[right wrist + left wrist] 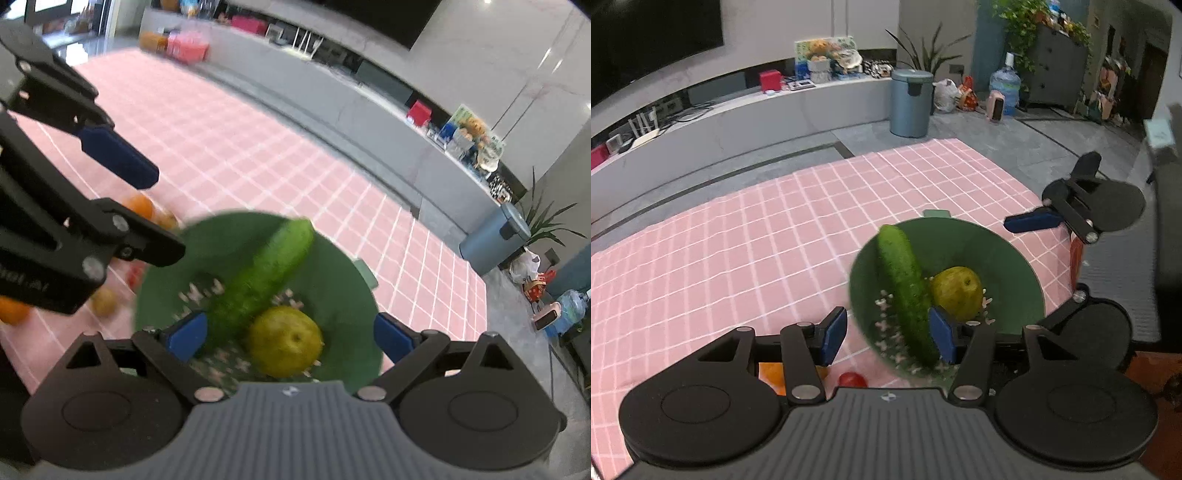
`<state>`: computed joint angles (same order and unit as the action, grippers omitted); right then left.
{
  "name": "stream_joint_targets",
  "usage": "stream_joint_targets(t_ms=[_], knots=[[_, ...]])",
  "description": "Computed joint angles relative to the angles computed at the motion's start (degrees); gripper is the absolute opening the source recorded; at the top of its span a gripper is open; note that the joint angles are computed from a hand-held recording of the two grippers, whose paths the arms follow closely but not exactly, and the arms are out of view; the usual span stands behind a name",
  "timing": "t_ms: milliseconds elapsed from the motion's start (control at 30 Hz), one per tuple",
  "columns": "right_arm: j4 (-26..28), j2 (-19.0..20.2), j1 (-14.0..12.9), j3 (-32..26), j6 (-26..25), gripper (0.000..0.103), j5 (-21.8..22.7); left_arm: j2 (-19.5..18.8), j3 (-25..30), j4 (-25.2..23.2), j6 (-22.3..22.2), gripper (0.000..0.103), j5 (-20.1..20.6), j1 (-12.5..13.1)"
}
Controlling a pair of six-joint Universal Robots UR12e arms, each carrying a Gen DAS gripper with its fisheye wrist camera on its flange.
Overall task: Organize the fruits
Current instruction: 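Open both grippers to release pear and cucumber, then lift away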
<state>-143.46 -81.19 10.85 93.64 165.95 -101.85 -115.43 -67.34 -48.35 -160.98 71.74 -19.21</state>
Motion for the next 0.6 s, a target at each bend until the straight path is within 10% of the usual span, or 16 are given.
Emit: stream_joint_targets(t_ms=[600], knots=[[-11.7,1.1,6.2,2.1,21.2,0.088,2.9,6.8,-8.7,-0.3,-2.8,0.061,-5.0,6.6]])
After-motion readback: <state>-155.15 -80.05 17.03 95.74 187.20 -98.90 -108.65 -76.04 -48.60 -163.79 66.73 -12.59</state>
